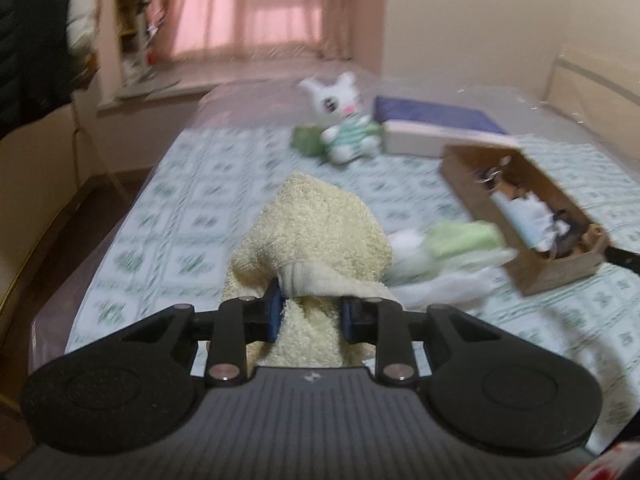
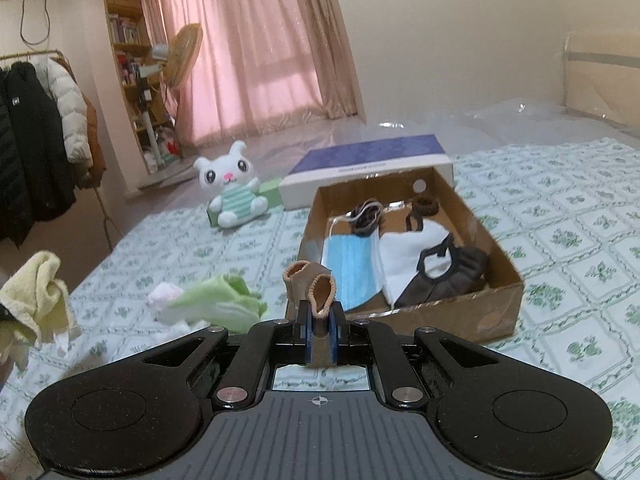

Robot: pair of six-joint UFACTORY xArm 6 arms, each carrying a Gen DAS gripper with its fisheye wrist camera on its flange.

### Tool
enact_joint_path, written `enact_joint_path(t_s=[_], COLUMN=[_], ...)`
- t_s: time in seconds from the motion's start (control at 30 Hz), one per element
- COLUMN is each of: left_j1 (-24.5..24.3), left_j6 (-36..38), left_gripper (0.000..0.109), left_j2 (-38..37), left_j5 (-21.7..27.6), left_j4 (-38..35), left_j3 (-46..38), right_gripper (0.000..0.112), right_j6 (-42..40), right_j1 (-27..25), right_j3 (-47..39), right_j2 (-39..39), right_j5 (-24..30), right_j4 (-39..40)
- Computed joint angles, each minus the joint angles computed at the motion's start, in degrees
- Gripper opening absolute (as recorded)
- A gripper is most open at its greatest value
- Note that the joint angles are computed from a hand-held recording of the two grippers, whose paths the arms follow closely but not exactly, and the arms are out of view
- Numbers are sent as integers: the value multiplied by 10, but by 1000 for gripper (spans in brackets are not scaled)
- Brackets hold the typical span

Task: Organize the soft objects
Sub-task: 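Carry the yellow towel and tan item over the cardboard box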

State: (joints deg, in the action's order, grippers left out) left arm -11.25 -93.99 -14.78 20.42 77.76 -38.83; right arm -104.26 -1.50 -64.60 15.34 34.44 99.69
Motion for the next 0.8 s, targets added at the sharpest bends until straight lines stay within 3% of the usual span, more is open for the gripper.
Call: enact_joint_path(t_s=[0.2, 0.4, 0.6, 0.8], left_j1=[-38, -73, -99, -119], left_j6=[6, 35, 164, 324], left_gripper=[25, 25, 25, 25], left_j2=[77, 207, 337, 463], left_j5=[-27, -61, -76, -50], left_j4=[11, -15, -155, -322], left_j3=[-104, -253, -398, -552], right_gripper=[8, 8, 8, 8], right_j6=[6, 12, 38, 101], right_j1=[-23, -35, -43, -46], right_j3=[-19, -74, -141, -223], right_j2=[3, 31, 79, 140], right_j5=[21, 20, 15, 7], right_j4=[-7, -20, -48, -97])
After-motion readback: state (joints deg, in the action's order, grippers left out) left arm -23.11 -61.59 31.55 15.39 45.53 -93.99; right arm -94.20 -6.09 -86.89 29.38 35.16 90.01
